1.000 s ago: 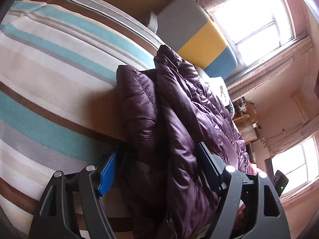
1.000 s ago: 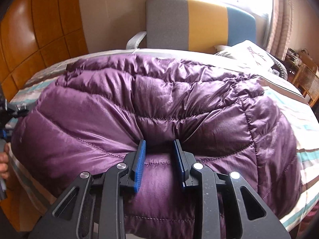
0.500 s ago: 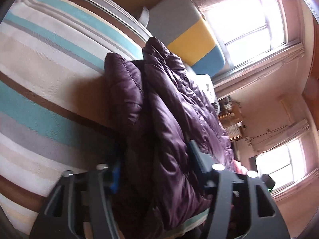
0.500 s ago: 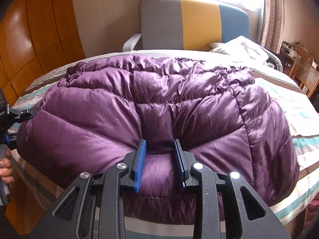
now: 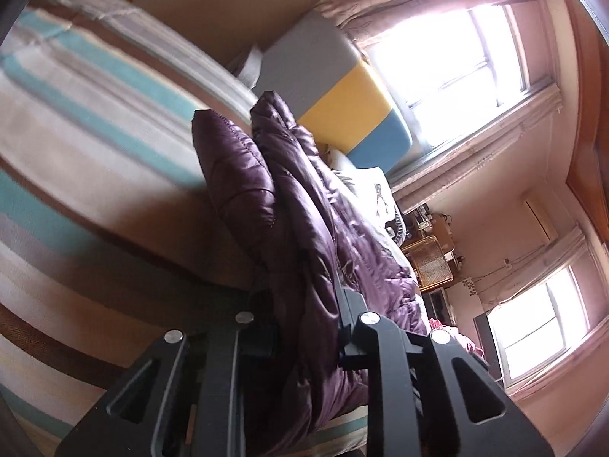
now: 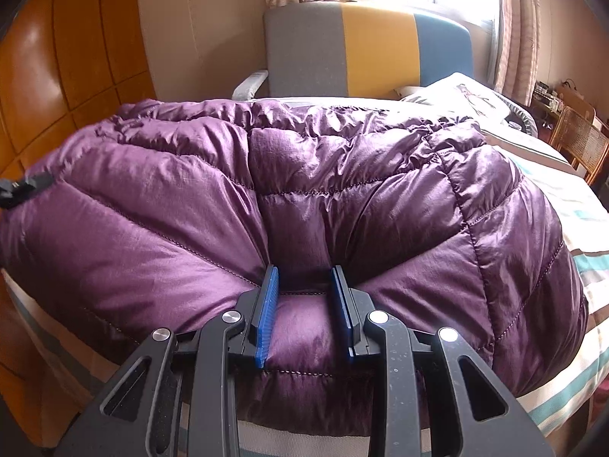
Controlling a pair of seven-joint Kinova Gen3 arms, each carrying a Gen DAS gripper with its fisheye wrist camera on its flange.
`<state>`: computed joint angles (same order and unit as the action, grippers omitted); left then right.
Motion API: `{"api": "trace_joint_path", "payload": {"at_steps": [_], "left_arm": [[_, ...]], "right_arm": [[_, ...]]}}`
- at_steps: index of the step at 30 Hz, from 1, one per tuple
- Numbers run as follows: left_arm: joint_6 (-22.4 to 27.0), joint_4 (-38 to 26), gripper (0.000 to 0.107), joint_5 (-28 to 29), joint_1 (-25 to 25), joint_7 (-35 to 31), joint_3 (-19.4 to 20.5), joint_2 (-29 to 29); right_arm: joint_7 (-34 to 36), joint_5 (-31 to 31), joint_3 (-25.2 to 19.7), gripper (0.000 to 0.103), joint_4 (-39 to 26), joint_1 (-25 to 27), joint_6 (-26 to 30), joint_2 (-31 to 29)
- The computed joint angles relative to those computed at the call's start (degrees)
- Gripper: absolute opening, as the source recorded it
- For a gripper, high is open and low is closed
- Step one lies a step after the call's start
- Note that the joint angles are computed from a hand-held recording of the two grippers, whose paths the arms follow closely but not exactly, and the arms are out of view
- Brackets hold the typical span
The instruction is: Fold large clothes
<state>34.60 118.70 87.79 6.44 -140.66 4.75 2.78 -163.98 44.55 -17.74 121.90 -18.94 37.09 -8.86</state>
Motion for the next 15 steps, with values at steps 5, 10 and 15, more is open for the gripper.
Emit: {"api": "trace_joint_path", "payload": {"at_steps": [5,10,15], "left_arm": [[-0.12,-2.29,0.018,-0.85,1.27,-0.40,0.76,-2.16],[1.88,-6.06,0.018,-0.22,2.94,-1.29,1.76,-1.96],[4.54,-12.43,0.017,-1.90,5.62,-0.05,4.02,2.02]], "right_arm": [[-0.82,-0.02,0.20,0.028,0.64,0.41,-1.05,-0.34],[-0.07,-0.86,0.61,0.028,1.52,1.32,-2.94,-1.18],[1.92,-2.88,1.11,0.028,2.48,2.92,-5.45,-2.20]]}}
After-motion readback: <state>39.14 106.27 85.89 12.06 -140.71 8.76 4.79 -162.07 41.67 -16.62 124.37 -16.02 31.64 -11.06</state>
